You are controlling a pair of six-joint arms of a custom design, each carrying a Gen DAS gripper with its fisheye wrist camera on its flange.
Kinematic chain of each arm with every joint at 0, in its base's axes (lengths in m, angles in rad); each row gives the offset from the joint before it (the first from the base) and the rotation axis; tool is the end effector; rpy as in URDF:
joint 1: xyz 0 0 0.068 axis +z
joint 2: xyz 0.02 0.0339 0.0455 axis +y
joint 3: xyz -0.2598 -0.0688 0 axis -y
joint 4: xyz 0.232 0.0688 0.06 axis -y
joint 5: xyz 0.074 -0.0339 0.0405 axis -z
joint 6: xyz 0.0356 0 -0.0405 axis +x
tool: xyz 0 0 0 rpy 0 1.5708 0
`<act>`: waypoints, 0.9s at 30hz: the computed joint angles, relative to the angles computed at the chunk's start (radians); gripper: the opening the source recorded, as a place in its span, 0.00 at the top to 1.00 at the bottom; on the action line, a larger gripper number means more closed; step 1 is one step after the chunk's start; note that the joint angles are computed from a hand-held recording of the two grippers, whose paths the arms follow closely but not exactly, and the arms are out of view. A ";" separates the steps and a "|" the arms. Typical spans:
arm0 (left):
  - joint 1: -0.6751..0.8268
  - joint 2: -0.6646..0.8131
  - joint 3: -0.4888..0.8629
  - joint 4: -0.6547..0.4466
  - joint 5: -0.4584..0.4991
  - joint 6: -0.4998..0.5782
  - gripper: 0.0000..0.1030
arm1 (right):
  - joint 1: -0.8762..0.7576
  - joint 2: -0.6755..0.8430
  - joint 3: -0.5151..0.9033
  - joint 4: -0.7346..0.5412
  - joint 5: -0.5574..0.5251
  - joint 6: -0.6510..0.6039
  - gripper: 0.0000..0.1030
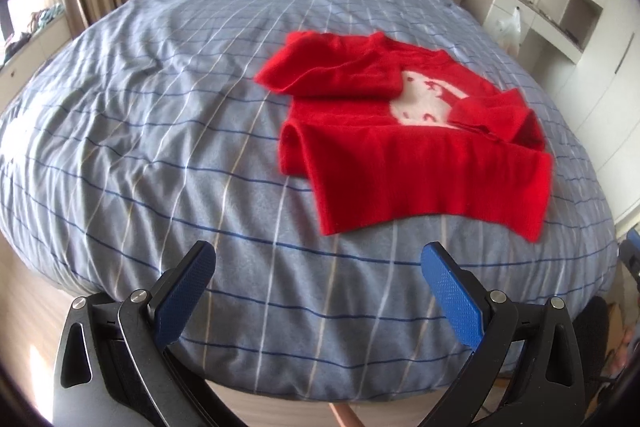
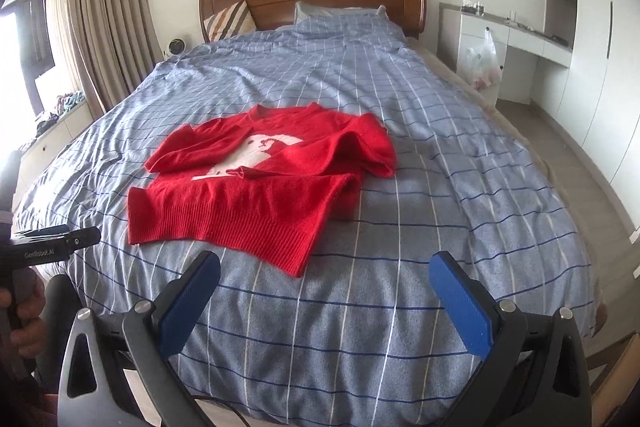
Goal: Fold small clothes
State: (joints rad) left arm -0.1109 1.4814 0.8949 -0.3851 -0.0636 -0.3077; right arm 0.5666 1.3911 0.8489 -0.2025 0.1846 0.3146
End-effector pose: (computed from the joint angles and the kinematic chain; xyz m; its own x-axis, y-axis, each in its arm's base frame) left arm 0.2835 -0.0293 0.2034 -0.8048 -0.2145 -0.5534 -0.1773 0.9767 -0.1208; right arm 0.2426 0.1466 0.2269 -0.6718 -0.0669 -0.7377 -0.2165 0.9701 0.1092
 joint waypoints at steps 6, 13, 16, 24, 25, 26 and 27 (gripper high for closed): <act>0.086 0.263 0.081 0.134 0.192 0.067 0.08 | -0.143 0.319 0.044 0.201 -0.403 -0.029 0.08; 0.094 0.328 0.159 0.114 0.278 0.056 0.97 | -0.175 0.556 0.186 0.295 -0.581 0.054 0.81; 0.134 0.247 0.118 0.078 0.344 0.092 0.98 | -0.207 0.515 0.149 0.279 -0.626 0.062 0.96; 0.166 -0.017 -0.047 -0.112 0.362 0.264 0.98 | -0.277 0.213 -0.014 -0.012 -0.733 -0.069 0.96; 0.146 -0.025 -0.072 -0.107 0.332 0.265 0.98 | -0.268 0.212 -0.020 -0.041 -0.714 -0.083 0.96; 0.119 -0.024 -0.092 -0.095 0.291 0.259 0.98 | -0.255 0.217 -0.028 -0.057 -0.690 -0.089 0.96; 0.096 -0.017 -0.113 -0.082 0.253 0.248 0.98 | -0.244 0.234 -0.034 -0.062 -0.664 -0.095 0.96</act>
State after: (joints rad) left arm -0.0148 1.4639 0.7822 -0.4673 0.1896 -0.0599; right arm 0.3231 1.6247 0.8151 -0.2645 -0.4798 0.2197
